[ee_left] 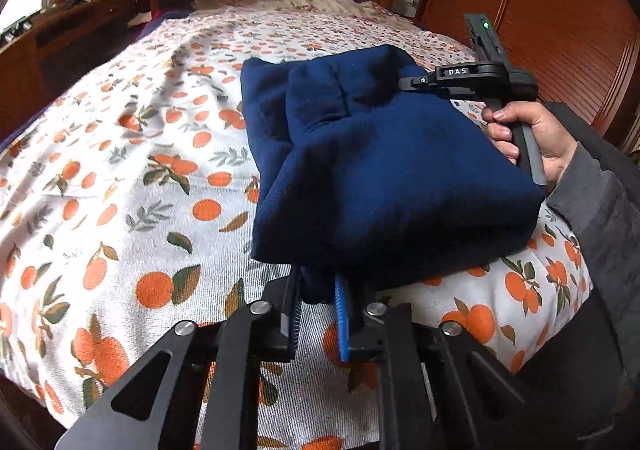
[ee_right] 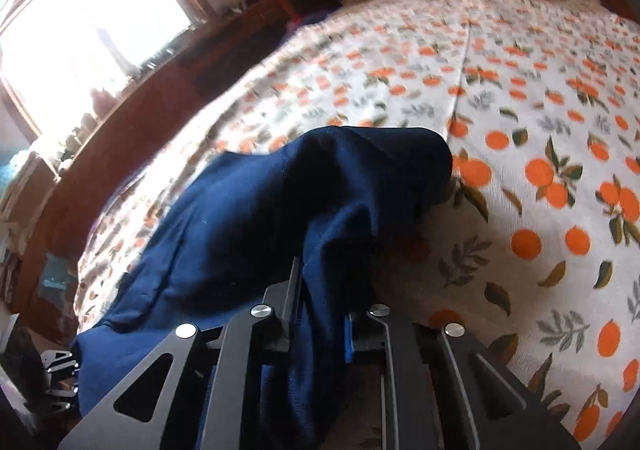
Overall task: Fold large clothes
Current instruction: 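Lift the folded bundle with the left gripper and carry it onto the desk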
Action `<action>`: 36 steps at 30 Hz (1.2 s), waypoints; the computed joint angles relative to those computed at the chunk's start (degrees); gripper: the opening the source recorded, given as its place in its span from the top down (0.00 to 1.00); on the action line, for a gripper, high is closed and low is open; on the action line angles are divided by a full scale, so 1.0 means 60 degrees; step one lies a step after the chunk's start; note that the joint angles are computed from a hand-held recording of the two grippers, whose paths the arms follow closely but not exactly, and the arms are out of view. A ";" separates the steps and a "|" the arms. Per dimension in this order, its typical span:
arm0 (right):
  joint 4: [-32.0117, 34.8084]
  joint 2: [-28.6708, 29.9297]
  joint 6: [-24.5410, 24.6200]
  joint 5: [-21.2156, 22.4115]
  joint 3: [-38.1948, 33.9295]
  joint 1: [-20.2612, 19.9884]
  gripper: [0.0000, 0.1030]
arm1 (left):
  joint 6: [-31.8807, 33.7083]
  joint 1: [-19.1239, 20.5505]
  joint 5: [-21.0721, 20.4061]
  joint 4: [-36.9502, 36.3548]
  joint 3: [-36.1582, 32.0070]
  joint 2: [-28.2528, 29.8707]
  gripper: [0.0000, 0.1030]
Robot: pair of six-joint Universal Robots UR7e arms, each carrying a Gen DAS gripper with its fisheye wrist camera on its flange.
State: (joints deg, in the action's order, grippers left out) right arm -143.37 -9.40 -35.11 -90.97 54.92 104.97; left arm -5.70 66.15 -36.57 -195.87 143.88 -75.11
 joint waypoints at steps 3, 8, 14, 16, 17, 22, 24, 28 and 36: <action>-0.1002 -0.0325 -0.0264 0.0198 0.0723 0.0117 0.90 | 0.0079 -0.0173 0.0103 -0.0165 0.0049 -0.0085 0.88; -0.2339 -0.0868 -0.0588 0.0437 0.1819 0.0458 0.91 | 0.0456 -0.0320 0.0099 -0.0693 0.0276 -0.0510 0.89; -0.2646 -0.0726 -0.0561 0.0162 0.1852 0.1083 0.91 | 0.0994 -0.0572 0.0576 -0.1424 0.0762 -0.1380 0.90; -0.2607 -0.0511 -0.0478 0.0040 0.1615 0.1372 0.91 | 0.1288 -0.0599 0.0630 -0.1716 0.0999 -0.1896 0.90; -0.2592 -0.0409 -0.0452 0.0005 0.1498 0.1506 0.91 | 0.1384 -0.0612 0.0687 -0.1789 0.1102 -0.2110 0.90; -0.2344 0.0282 -0.0493 -0.0109 0.0689 0.2274 0.92 | 0.2019 -0.0757 0.1205 -0.2035 0.1623 -0.3639 0.90; -0.2261 0.0545 -0.0454 -0.0060 0.0396 0.2513 0.92 | 0.2247 -0.0871 0.1495 -0.1817 0.1775 -0.4398 0.90; -0.1774 0.1326 -0.0270 0.0152 -0.0631 0.3026 0.92 | 0.2572 -0.1081 0.2151 -0.1110 0.1995 -0.6015 0.91; -0.0321 0.3204 0.0111 0.0898 -0.3410 0.4098 0.92 | 0.3861 -0.2369 0.4726 0.0434 0.2143 -0.9694 0.91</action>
